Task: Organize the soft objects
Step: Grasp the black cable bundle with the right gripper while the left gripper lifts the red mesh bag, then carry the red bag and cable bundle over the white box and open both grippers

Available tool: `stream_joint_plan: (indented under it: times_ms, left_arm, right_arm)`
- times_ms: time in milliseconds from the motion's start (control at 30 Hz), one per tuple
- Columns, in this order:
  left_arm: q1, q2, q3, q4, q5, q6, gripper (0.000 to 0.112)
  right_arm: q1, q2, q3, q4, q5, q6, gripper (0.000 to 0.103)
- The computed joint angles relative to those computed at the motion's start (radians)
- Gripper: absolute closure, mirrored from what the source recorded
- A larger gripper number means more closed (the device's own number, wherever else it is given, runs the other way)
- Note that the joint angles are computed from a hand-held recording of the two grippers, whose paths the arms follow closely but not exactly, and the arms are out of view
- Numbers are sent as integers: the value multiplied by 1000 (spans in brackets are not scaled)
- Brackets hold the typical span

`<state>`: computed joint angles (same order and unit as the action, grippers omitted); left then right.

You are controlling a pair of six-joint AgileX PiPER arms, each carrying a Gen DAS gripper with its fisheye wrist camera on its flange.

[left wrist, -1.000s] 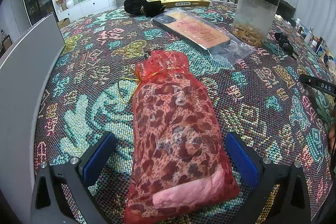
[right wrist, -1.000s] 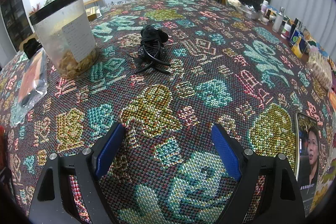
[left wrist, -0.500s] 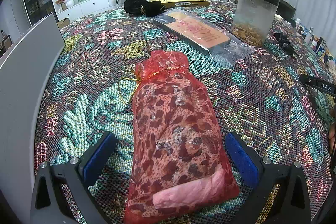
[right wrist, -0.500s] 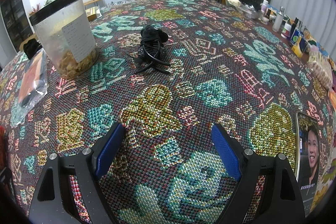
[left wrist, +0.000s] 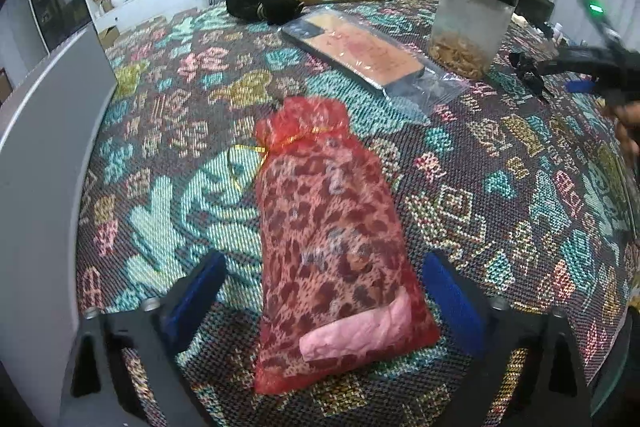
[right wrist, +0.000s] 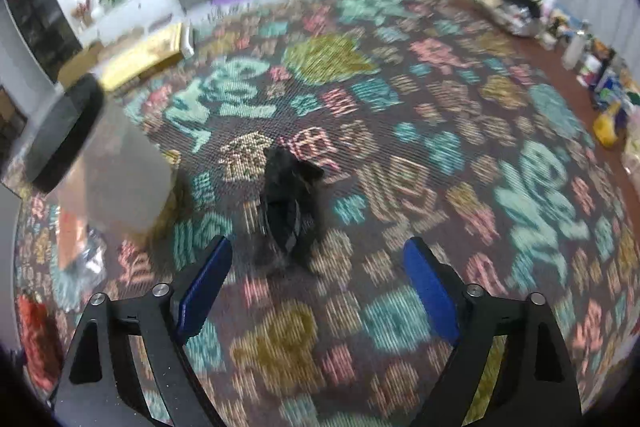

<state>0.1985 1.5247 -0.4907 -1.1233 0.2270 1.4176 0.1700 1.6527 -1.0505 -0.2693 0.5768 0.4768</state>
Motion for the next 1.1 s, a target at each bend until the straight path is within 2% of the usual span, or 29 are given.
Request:
stream_joint_plan:
  times_ms: [33,67,100,167,267,333,400,500,633,700,767,900,933,967,1000,1033,1067,1100]
  left_arm:
    - [-1,-1,-4,-1,7,7,44]
    - [3,8,-15,18,25,-3,65]
    - [6,23,-36,60,48,-46,67]
    - [41,18,-63,88,110,-88,79]
    - [149,-39,-118,124,281,-166,79]
    - [224,-99,-154,152,386,-214,79]
    - [340,-166,-199,173,529,-236,79]
    - [553,-240,-268,204,715,-205,79]
    - [867,-223,-369,249,882,-85,79]
    - [1013,-164,-430,278,901,-11,79]
    - [1118,-90,-496,312,876,31,79]
    - [1264,44,-615,327,851,72,77]
    - [1277,67,-632,332,831,73,71]
    - [1281,86,-644,341,812,68,56]
    - [1277,104,-647,361,775,55,45]
    - [1274,112,-647,368,753,45,29]
    - [1279,116,-641,359,735,50,25]
    - [1286,115,-635,343,730,60,25]
  right_arm:
    - [1,50,-42,25,14,-32,43]
    - [-3,90,-80,57,43,-57,64]
    - [-6,116,-112,54,67,-47,64]
    - [0,123,-137,13,66,-1,64]
    - [16,60,-175,-26,56,57,64]
    - [60,22,-228,-87,96,95,64]
    - [161,-22,-298,-187,173,130,64]
    - [341,-29,-419,-238,288,123,64]
    - [619,5,-531,-241,372,170,64]
    - [753,66,-606,-176,371,186,64]
    - [863,134,-674,-113,349,200,64]
    - [1040,337,-881,81,288,144,63]
    - [1064,383,-936,112,293,135,63]
    - [1090,451,-1030,129,333,142,61]
    - [1109,518,-1111,157,345,129,56]
    - [1118,558,-1153,184,344,110,30]
    - [1124,579,-1155,207,317,95,22]
    - [1123,560,-1116,204,313,110,23]
